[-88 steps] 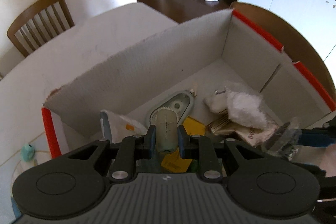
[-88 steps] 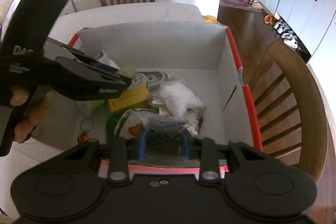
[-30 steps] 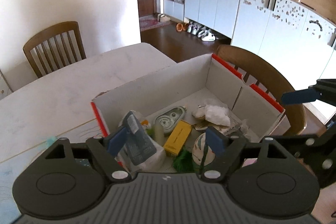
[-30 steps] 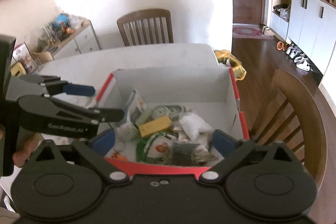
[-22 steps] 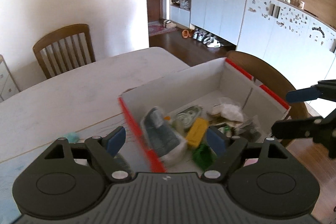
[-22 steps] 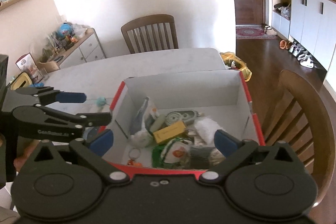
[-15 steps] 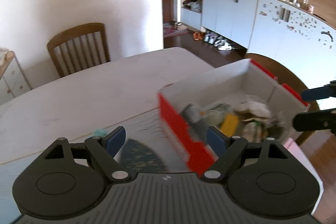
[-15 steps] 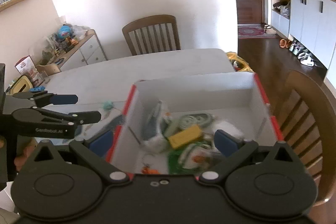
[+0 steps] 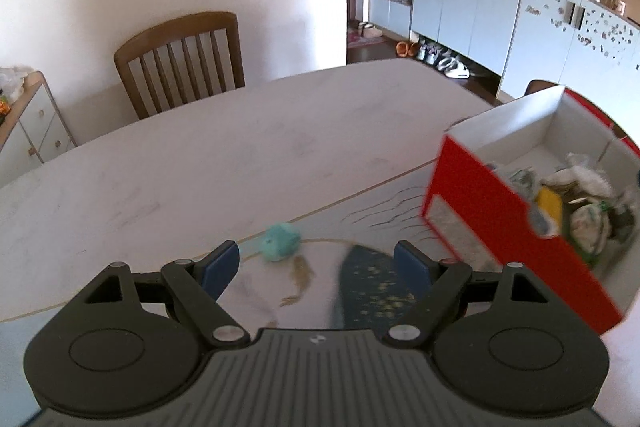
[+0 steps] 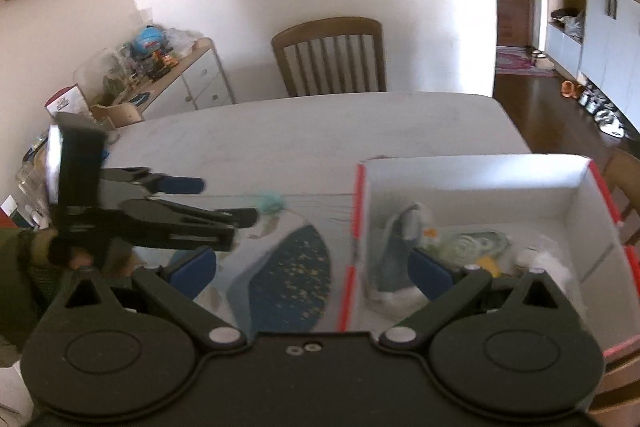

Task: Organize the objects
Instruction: 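Grasp the teal squishy toy with the left tool, then carry the teal toy with the left tool into the shoebox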

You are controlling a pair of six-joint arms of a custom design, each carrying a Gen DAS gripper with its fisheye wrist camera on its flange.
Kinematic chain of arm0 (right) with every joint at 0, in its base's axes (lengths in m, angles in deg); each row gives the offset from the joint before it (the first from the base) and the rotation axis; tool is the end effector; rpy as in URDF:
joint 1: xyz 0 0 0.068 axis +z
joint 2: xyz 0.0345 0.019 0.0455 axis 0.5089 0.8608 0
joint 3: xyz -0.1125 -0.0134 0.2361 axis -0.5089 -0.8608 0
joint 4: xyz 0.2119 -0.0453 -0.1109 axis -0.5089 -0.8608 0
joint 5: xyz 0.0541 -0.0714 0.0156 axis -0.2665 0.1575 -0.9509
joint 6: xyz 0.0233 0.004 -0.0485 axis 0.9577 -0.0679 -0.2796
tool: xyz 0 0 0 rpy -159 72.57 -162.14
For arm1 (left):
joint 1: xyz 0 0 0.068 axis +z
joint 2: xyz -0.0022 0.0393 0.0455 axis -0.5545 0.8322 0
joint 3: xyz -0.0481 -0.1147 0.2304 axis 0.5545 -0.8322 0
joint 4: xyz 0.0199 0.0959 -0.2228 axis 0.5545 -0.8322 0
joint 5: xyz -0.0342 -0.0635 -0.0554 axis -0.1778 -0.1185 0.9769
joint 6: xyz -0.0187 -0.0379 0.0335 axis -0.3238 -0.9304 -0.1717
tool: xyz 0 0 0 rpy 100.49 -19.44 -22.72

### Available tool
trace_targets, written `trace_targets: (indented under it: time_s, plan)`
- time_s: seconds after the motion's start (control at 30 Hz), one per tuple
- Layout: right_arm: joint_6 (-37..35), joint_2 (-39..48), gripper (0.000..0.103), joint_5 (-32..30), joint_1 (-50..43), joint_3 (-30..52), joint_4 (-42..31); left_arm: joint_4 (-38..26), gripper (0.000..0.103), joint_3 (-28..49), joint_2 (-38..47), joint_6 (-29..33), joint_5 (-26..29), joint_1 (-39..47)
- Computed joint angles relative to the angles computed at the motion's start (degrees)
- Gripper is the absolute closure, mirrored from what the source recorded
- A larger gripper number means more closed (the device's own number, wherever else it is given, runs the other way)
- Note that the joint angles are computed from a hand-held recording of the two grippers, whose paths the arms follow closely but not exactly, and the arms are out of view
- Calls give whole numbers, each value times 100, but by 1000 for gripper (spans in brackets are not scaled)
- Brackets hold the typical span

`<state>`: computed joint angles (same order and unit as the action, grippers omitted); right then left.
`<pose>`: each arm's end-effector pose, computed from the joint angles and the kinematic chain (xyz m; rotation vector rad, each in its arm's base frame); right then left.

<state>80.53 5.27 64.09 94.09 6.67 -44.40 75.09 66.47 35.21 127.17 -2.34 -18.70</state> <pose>0.1133 0.1775 0.1619 0.2644 2.3157 0.1962 0.2882 0.0564 0.1165 0.8910 2.2326 -0.2958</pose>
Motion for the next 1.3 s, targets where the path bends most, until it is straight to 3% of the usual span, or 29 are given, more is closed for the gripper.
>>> trace_targets:
  time_s: [0.33, 0.5, 0.8, 1.17, 1.3]
  plan:
    - [-972, 1691, 2, -852, -795, 748, 1085, 497, 19, 980, 1609, -57, -223, -220]
    - [-1180, 2308, 6, -1152, -1029, 1108, 1208, 600, 19, 1373, 2142, -249, -265, -316]
    - [-1454, 2744, 15, -1451, -1215, 1362, 1315, 1032, 20, 1400, 2471, -206, -142, -417]
    - [-1576, 2812, 41, -1611, -1266, 1369, 1302, 1141, 64, 1343, 2484, -189, -234, -490]
    - [-1530, 2774, 52, -1554, -1193, 1340, 1232, 1323, 70, 1198, 2425, -186, -480, -566]
